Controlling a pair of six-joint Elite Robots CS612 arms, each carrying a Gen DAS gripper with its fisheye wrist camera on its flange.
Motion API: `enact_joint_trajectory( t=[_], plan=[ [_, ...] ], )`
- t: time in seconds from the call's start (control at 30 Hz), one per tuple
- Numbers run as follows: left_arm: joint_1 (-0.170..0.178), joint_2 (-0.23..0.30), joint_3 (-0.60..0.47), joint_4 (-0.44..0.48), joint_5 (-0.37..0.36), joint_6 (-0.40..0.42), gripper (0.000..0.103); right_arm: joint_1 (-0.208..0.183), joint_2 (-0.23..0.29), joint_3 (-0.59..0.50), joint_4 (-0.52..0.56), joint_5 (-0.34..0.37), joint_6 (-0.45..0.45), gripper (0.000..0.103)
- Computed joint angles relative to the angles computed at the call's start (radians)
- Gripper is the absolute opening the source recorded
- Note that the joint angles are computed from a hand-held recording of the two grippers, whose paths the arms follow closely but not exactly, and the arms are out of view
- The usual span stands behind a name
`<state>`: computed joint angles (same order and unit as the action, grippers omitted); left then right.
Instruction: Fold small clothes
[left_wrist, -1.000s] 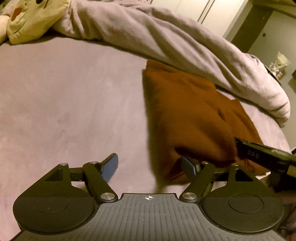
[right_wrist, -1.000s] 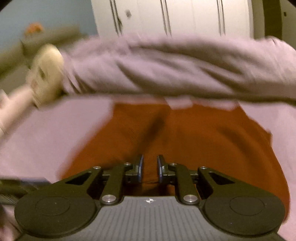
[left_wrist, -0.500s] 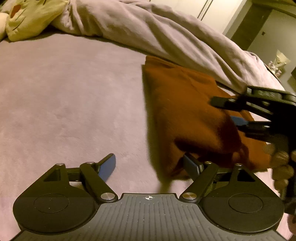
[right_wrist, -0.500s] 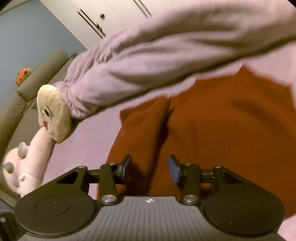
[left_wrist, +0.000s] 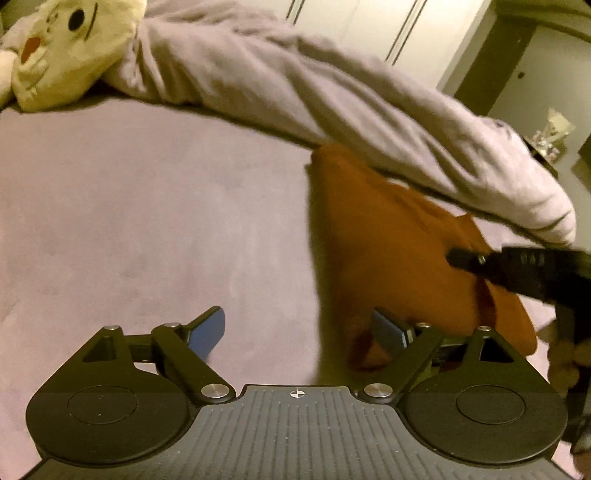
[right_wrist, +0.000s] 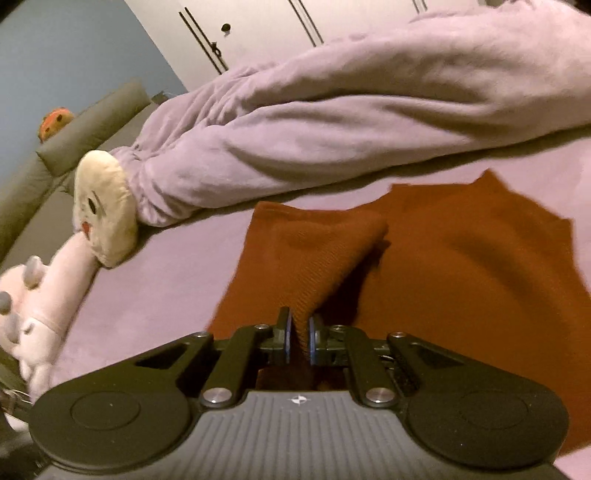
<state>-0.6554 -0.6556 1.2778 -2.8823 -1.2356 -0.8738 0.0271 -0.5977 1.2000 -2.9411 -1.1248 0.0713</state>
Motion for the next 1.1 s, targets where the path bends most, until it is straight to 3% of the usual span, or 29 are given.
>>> enact_joint_trajectory(
  t=[0.13, 0.23, 0.3, 0.4, 0.5, 0.67, 0.73, 0.83, 0.9, 1.03, 1.1],
  plan=[
    [0.013, 0.045, -0.074, 0.068, -0.088, 0.015, 0.091, 0.004, 0.014, -0.016, 0.063, -0.083, -0.022, 0.007],
    [0.014, 0.054, -0.086, 0.079, -0.089, 0.031, 0.091, -0.004, 0.019, -0.019, 0.067, -0.060, -0.032, 0.008],
    [0.020, 0.053, -0.079, 0.054, -0.115, 0.051, 0.091, -0.017, 0.011, -0.016, 0.076, -0.024, 0.012, 0.014],
    [0.019, 0.056, -0.083, 0.057, -0.116, 0.041, 0.091, -0.029, 0.007, -0.011, 0.071, -0.022, 0.044, 0.031],
    [0.018, 0.054, -0.080, 0.060, -0.105, 0.055, 0.091, -0.050, 0.019, -0.025, 0.110, 0.080, 0.118, 0.036],
    [0.018, 0.052, -0.078, 0.062, -0.109, 0.047, 0.091, -0.059, 0.059, -0.072, 0.094, 0.201, 0.221, 0.062],
    [0.017, 0.052, -0.078, 0.062, -0.106, 0.045, 0.091, -0.057, 0.077, -0.094, 0.088, 0.232, 0.245, 0.064],
    [0.015, 0.053, -0.081, 0.066, -0.100, 0.037, 0.091, -0.050, 0.095, -0.123, 0.102, 0.247, 0.259, 0.063],
    [0.014, 0.054, -0.082, 0.071, -0.096, 0.032, 0.091, -0.041, 0.096, -0.132, 0.113, 0.229, 0.228, 0.052],
    [0.010, 0.052, -0.088, 0.094, -0.088, 0.013, 0.091, -0.020, 0.091, -0.146, 0.143, 0.145, 0.123, 0.017],
    [0.005, 0.044, -0.087, 0.108, -0.077, 0.014, 0.091, -0.003, 0.075, -0.135, 0.130, 0.060, 0.026, 0.015]
  ],
)
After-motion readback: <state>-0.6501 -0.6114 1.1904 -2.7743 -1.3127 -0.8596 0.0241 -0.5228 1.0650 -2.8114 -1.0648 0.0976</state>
